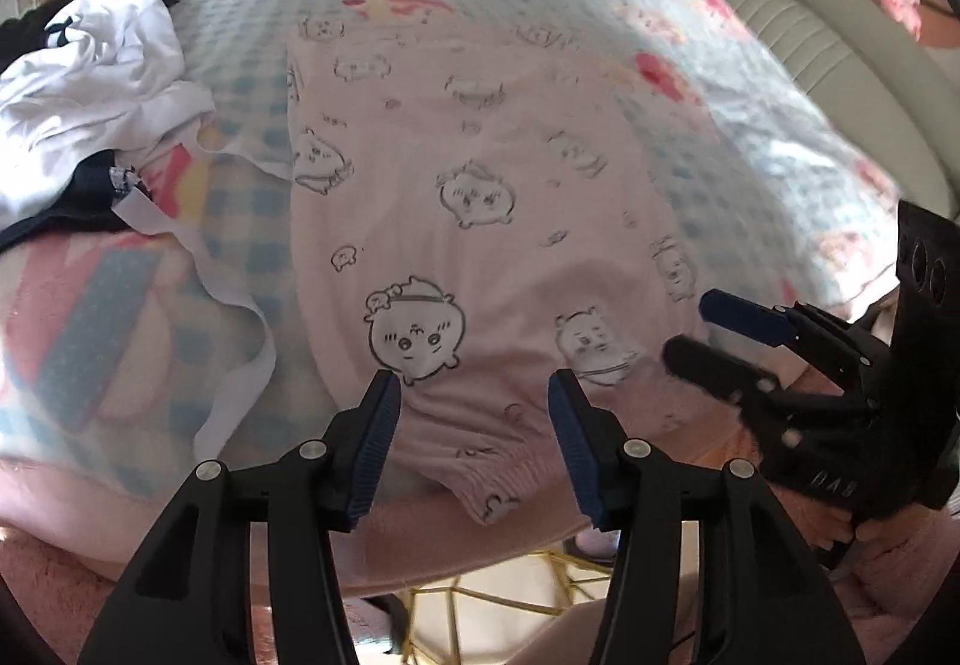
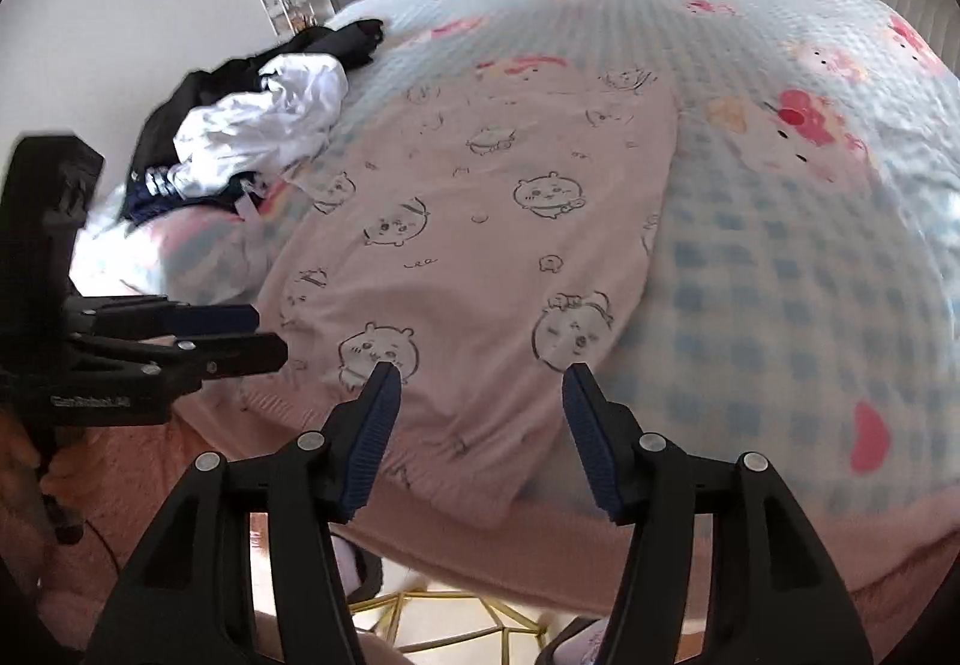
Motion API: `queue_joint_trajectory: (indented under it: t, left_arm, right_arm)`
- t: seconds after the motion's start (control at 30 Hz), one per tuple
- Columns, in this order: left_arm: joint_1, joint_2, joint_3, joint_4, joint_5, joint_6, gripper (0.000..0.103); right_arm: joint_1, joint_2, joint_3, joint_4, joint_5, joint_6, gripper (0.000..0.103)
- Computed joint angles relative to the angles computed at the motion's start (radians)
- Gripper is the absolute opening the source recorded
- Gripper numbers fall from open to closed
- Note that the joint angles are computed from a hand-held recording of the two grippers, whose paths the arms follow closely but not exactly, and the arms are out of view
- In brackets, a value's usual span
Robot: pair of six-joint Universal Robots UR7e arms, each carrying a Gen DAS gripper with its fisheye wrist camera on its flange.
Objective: Fold clothes
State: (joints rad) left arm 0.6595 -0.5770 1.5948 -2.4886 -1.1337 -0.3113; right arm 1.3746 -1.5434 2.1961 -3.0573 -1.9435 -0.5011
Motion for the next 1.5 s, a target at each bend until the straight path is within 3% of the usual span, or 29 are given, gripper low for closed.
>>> queue_joint_trajectory:
  t: [0.07, 0.13, 0.3, 0.5, 0.57, 0.63, 0.67, 0.77, 0.93, 1.03, 1.13, 1.2, 1.3, 1.4, 1.5]
  left_arm:
    - [-0.002, 0.018, -0.021, 0.086, 0.041, -0.026, 0.054]
    - [0.007, 0.001, 0.004, 0.083, 0.028, -0.042, 0.056]
    - [0.006, -0.044, 0.065, 0.000, 0.015, -0.055, 0.055]
    - [-0.014, -0.030, 0.067, -0.140, 0.020, 0.009, 0.055]
    - [-0.007, -0.023, 0.055, -0.123, 0.022, 0.032, 0.055]
    - [-0.007, -0.009, 0.029, -0.002, 0.114, -0.026, 0.055]
    - [-0.004, -0.006, 0.024, 0.033, 0.141, -0.050, 0.055]
    - [0.024, -0.041, 0.062, -0.033, 0.079, -0.082, 0.055]
    - [0.028, -0.047, 0.075, -0.152, 0.028, -0.045, 0.055]
    - [0.023, -0.022, 0.062, -0.182, -0.011, 0.002, 0.055]
    - [0.018, 0.005, 0.022, -0.045, 0.039, -0.008, 0.055]
    - [0.029, 0.007, 0.016, -0.015, 0.038, -0.029, 0.056]
    - [0.037, -0.012, 0.024, -0.043, 0.014, -0.041, 0.056]
    - [0.028, -0.014, 0.027, -0.087, 0.033, -0.023, 0.055]
    - [0.025, -0.003, 0.014, -0.139, 0.012, 0.011, 0.055]
  right_arm:
    - [-0.001, 0.036, -0.009, 0.012, -0.042, 0.002, 0.058]
    - [-0.009, 0.046, 0.007, -0.003, -0.072, -0.022, 0.058]
    - [-0.060, -0.043, 0.050, 0.056, 0.003, 0.029, 0.058]
    - [-0.031, -0.050, 0.068, -0.109, 0.011, 0.020, 0.058]
    - [-0.015, -0.012, 0.050, -0.122, -0.067, 0.019, 0.058]
    - [-0.008, 0.035, 0.028, -0.119, -0.155, 0.015, 0.058]
    - [-0.016, 0.025, 0.035, -0.117, -0.151, 0.030, 0.058]
    - [-0.050, -0.042, 0.063, -0.104, -0.068, 0.076, 0.058]
    - [-0.076, -0.083, 0.058, -0.058, -0.012, 0.131, 0.058]
    - [-0.081, -0.063, 0.037, -0.010, -0.001, 0.142, 0.058]
    - [-0.039, -0.005, 0.035, -0.051, -0.115, 0.074, 0.058]
    - [-0.034, -0.003, 0.044, -0.065, -0.135, 0.062, 0.058]
    - [-0.063, -0.051, 0.047, -0.005, -0.068, 0.113, 0.058]
    - [-0.083, -0.073, 0.038, 0.023, -0.024, 0.149, 0.058]
    - [-0.082, -0.068, 0.019, 0.028, 0.007, 0.147, 0.058]
